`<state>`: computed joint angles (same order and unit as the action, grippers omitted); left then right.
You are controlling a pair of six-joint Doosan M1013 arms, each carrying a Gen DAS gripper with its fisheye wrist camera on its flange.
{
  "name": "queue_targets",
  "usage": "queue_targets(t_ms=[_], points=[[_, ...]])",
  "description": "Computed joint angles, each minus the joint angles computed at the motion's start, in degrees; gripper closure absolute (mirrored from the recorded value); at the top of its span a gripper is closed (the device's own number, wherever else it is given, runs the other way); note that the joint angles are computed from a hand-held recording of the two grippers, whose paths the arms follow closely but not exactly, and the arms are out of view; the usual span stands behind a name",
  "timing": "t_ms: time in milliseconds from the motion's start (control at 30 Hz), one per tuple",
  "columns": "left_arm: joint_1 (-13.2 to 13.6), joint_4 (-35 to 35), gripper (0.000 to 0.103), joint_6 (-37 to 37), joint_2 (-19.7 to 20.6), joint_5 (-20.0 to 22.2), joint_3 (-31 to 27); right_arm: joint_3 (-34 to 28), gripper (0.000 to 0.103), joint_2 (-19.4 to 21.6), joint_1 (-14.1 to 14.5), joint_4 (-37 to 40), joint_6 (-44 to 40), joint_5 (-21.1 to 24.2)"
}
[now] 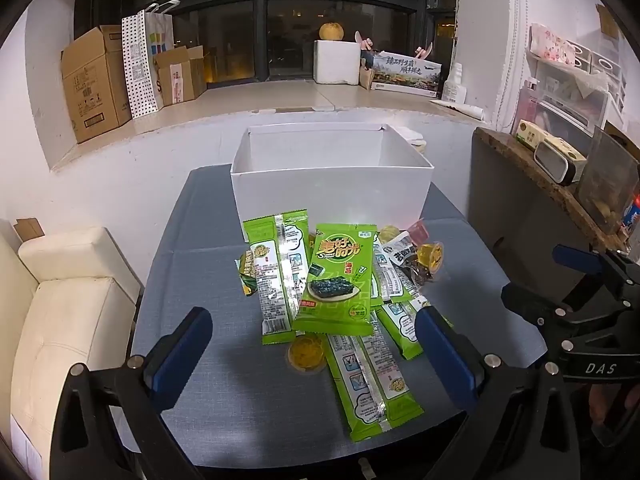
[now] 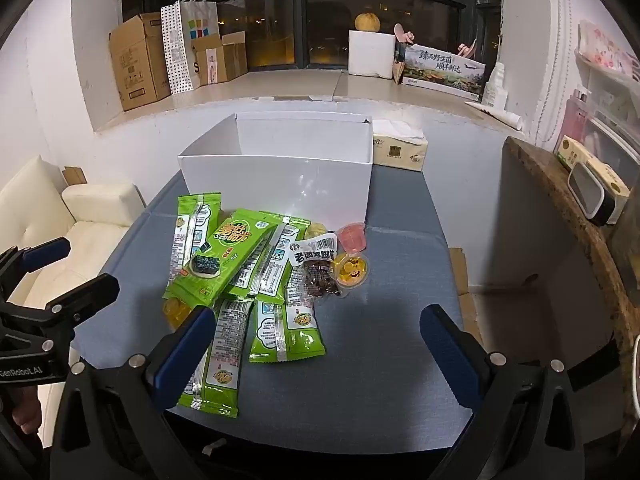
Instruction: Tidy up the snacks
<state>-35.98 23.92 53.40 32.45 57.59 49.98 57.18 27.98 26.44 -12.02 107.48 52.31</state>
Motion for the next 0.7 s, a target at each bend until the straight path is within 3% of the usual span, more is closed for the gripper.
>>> queue_targets(t_ms=[700], points=[[0.1, 0.1, 0.0, -0.2, -0.2, 0.6, 0.1, 0.1, 0.0, -0.2, 0.3, -0.6, 0.2, -0.1]])
